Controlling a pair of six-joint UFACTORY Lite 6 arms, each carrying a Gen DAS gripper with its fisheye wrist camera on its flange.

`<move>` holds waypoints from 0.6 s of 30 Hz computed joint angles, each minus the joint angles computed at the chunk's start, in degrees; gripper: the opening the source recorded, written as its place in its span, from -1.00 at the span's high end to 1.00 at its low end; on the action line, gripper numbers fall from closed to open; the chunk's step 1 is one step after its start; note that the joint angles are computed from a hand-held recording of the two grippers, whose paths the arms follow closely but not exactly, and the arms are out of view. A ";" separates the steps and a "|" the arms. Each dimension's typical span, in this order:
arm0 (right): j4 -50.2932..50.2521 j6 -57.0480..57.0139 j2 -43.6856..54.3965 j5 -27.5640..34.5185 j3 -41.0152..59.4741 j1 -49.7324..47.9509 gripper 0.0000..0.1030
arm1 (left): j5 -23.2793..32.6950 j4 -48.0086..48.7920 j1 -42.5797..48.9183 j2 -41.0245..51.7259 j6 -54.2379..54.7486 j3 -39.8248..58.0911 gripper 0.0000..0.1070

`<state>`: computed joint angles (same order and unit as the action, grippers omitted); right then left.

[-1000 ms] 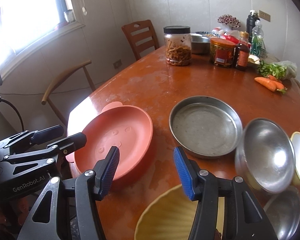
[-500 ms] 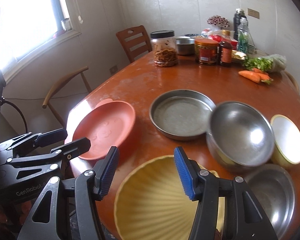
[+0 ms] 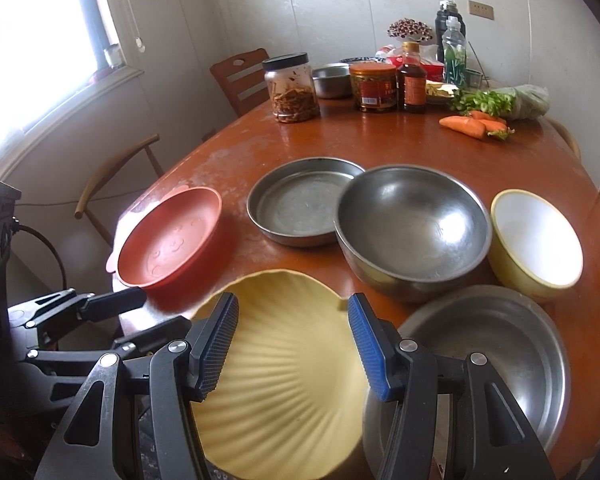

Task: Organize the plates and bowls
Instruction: 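Grasp the yellow shell-shaped plate rim with the left tool and lift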

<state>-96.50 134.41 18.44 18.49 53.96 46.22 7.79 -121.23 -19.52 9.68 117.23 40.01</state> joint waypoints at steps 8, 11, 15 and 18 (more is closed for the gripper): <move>-4.92 4.48 -0.47 -0.86 -1.96 -0.65 -0.14 | 0.18 15.33 -1.61 6.17 -16.09 3.82 -0.13; -4.71 4.22 0.16 -1.41 -1.38 -1.13 -0.14 | -0.60 16.27 -2.35 7.89 -17.62 5.07 -0.13; -5.49 4.64 0.91 -1.93 -0.86 -1.80 -0.15 | -1.65 17.96 -3.46 9.17 -19.02 5.92 -0.13; -6.01 5.07 1.26 -2.19 -0.60 -2.15 -0.15 | -2.14 18.24 -4.38 9.35 -18.69 6.16 -0.05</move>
